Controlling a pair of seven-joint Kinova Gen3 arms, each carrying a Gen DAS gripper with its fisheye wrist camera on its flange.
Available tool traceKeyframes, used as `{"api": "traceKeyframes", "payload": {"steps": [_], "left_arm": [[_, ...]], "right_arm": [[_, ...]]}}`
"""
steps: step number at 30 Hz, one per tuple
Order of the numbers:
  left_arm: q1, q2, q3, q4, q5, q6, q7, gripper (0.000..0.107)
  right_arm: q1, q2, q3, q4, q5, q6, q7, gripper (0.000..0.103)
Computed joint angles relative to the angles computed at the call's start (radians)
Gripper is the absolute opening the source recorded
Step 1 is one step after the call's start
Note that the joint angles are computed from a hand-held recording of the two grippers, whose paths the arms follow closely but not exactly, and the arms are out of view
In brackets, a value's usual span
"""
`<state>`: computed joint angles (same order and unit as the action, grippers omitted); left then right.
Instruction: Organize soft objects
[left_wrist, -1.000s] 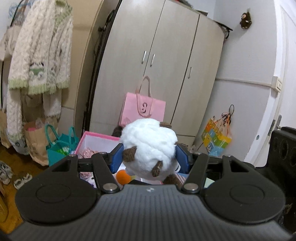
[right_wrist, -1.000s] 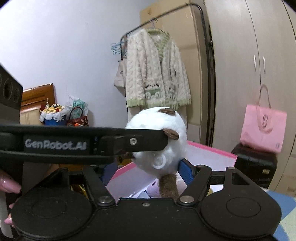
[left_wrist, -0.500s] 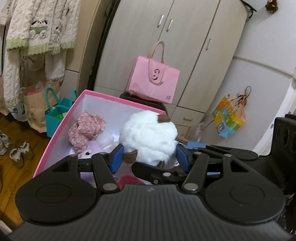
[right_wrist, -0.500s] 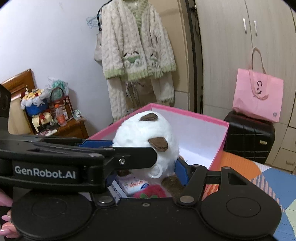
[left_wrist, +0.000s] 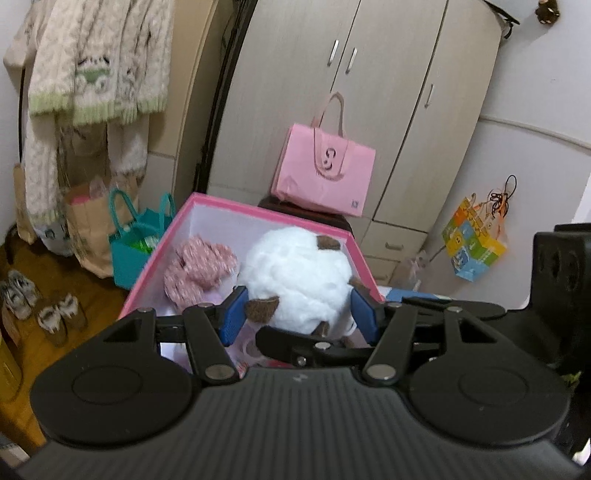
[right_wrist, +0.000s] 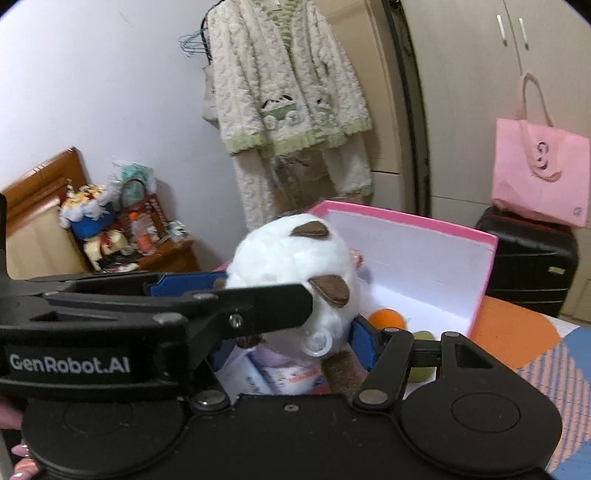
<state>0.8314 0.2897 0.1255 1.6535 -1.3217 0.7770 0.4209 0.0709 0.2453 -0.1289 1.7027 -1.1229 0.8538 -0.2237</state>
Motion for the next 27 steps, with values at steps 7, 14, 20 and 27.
{"api": "traceKeyframes", "payload": {"steps": [7, 14, 20, 27], "left_arm": [[-0.031, 0.028, -0.016, -0.042, 0.104, -0.082, -0.081, 0.059], [0.054, 0.012, -0.031, -0.03, 0.037, 0.039, -0.012, 0.063], [0.083, -0.014, 0.024, -0.01, 0.022, 0.146, -0.001, 0.065], [0.12, -0.026, 0.072, -0.009, 0.019, 0.225, -0.02, 0.065]], "right_arm": [[-0.048, -0.037, -0.005, 0.048, 0.081, -0.168, -0.016, 0.07], [-0.008, -0.083, 0.004, 0.093, 0.032, -0.162, 0.045, 0.073], [0.026, -0.156, 0.068, 0.188, -0.11, -0.084, 0.19, 0.074], [0.019, -0.251, 0.158, 0.282, -0.172, -0.042, 0.301, 0.074]]}}
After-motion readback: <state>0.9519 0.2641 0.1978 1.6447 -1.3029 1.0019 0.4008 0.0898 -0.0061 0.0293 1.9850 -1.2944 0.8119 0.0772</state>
